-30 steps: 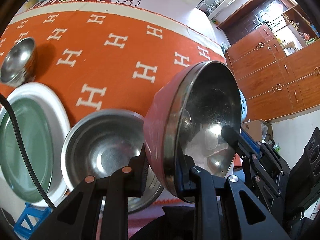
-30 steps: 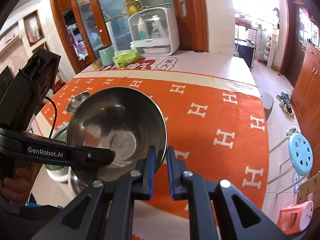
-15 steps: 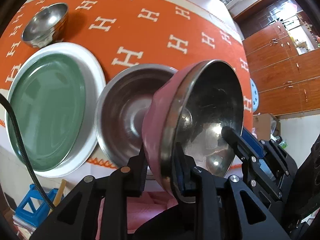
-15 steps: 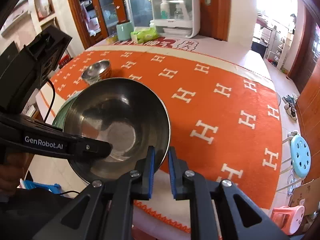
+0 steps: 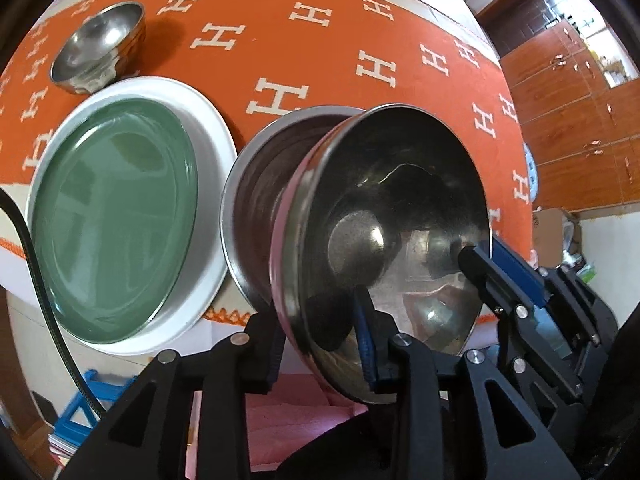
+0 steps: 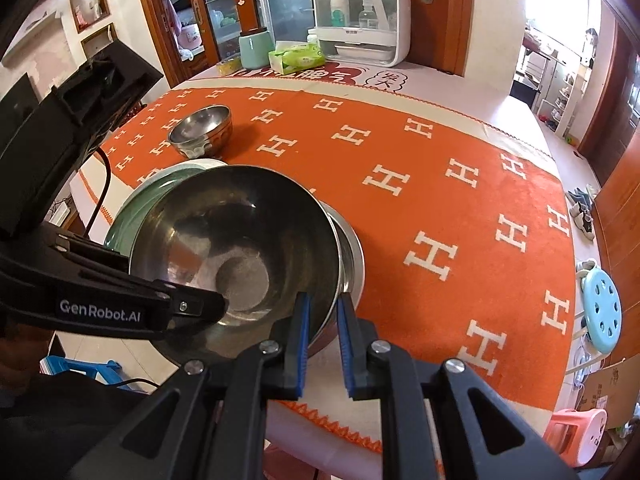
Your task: Organize plates and bowls
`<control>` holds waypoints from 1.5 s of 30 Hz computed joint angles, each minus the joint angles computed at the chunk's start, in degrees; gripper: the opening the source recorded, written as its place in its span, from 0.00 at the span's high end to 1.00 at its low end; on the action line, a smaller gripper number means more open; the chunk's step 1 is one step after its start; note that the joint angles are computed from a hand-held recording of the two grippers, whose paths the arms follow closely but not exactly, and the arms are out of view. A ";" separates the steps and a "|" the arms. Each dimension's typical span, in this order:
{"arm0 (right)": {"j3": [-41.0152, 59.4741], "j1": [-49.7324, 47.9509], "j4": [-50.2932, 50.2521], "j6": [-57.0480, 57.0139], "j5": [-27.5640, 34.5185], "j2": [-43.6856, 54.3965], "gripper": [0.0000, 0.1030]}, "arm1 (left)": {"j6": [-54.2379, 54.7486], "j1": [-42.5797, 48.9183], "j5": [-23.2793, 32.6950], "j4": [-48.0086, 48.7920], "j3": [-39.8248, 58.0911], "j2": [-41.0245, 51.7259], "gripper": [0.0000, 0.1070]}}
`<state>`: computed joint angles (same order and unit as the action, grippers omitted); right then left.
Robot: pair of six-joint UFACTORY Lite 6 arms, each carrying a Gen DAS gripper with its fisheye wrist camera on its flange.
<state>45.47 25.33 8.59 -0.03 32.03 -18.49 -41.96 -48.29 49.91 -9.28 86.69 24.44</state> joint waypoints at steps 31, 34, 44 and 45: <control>-0.86 3.60 -3.19 8.24 -9.41 -3.60 0.83 | -23.94 -4.74 -10.30 30.73 -14.44 -21.35 0.54; 0.64 6.06 -9.05 16.09 -11.46 -2.33 0.79 | -25.66 -3.92 -11.78 34.13 -17.71 -25.98 0.54; 9.15 14.36 -36.29 49.03 -14.45 6.07 0.58 | -18.63 3.80 -12.10 33.88 -23.83 -36.70 0.47; 10.09 14.95 -38.18 51.36 -14.41 7.09 0.57 | -16.41 5.23 -12.17 32.68 -24.28 -37.63 0.46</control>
<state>55.56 40.28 -29.59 51.34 17.62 -11.40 -58.37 -43.06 37.73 23.40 62.41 -13.19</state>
